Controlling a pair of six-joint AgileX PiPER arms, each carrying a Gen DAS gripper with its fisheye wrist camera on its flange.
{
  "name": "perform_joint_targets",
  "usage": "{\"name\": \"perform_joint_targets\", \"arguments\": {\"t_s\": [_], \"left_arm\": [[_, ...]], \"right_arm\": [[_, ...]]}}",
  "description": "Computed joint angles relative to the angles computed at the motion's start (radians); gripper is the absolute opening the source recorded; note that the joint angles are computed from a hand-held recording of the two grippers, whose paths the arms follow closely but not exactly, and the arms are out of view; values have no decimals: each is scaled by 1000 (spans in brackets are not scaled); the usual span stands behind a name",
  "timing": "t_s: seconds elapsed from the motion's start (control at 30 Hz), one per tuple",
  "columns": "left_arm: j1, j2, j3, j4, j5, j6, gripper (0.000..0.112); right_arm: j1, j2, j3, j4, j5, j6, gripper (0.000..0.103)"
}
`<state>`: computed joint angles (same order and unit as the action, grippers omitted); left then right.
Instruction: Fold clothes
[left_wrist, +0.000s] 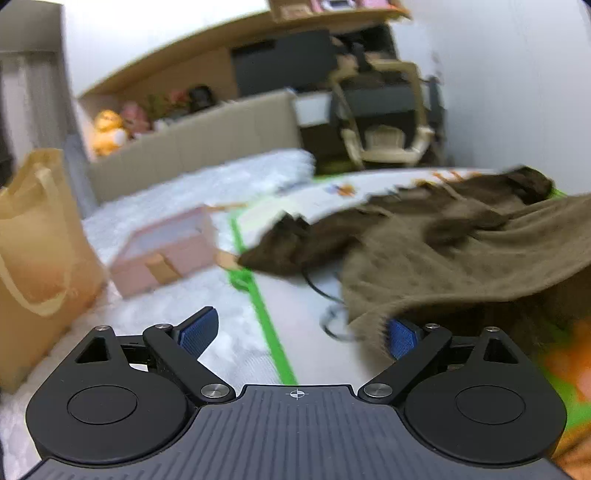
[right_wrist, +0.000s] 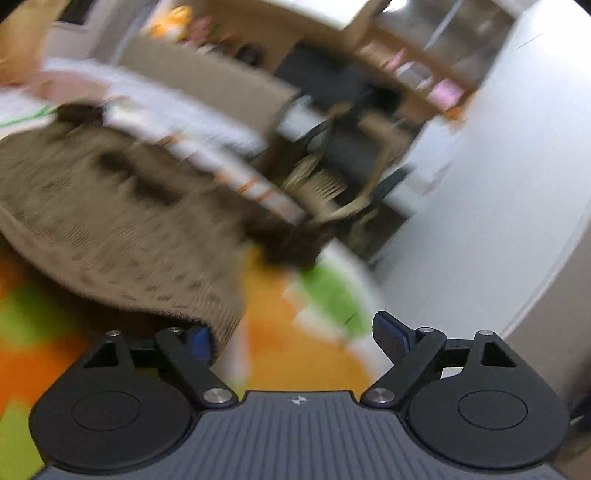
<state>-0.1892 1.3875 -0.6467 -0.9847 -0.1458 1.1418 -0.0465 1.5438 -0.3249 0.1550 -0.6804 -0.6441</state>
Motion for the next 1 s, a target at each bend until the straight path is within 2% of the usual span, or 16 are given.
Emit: {"name": "perform_joint_targets", "arguments": {"t_s": [0.1,0.13,0.2,0.23,0.27,0.37,0.43,0.5,0.57,0.63,0.73,0.8,0.87,0.93,1.0], "left_arm": [[77,-8,-2,-49,238,103,96],[95,-3,-6,-44,296,114,96],[118,7,-21,-119,377,203,97],[128,15,-35,-165,413,246,97],[138,23,-49,-202,450,279,97],[151,77,-117,-292,540,320,98],[136,148,-192,-374,562,319,99],[105,233,-277,-456,549,300,99],[58,326,-362,-557,486,323,99],[18,425,-467,-590,418,323,99],[-14,545,-611,-375,335,69,99],[-3,595,-671,-200,350,-131,99],[22,624,-715,-19,411,-331,99],[42,652,-760,103,469,-471,99],[59,680,-800,157,513,-534,99]], "right_arm": [[-97,-58,66,-300,50,205,88],[-127,-75,86,-400,59,282,90],[-172,-104,57,-600,59,482,101],[-195,-113,40,-700,46,582,103],[-219,-105,13,-800,25,682,103],[-207,-39,-123,-977,10,971,103],[-163,57,-260,-1037,30,1148,103],[-127,154,-395,-1119,62,1348,103],[-89,266,-543,-1203,93,1539,103],[-46,364,-664,-1227,152,1635,103],[0,472,-820,-1390,271,1857,103],[1,521,-878,-1551,274,2057,103],[-15,556,-908,-1655,243,2220,103],[-25,552,-896,-1641,225,2227,103],[-15,545,-863,-1543,238,2107,103]]}}
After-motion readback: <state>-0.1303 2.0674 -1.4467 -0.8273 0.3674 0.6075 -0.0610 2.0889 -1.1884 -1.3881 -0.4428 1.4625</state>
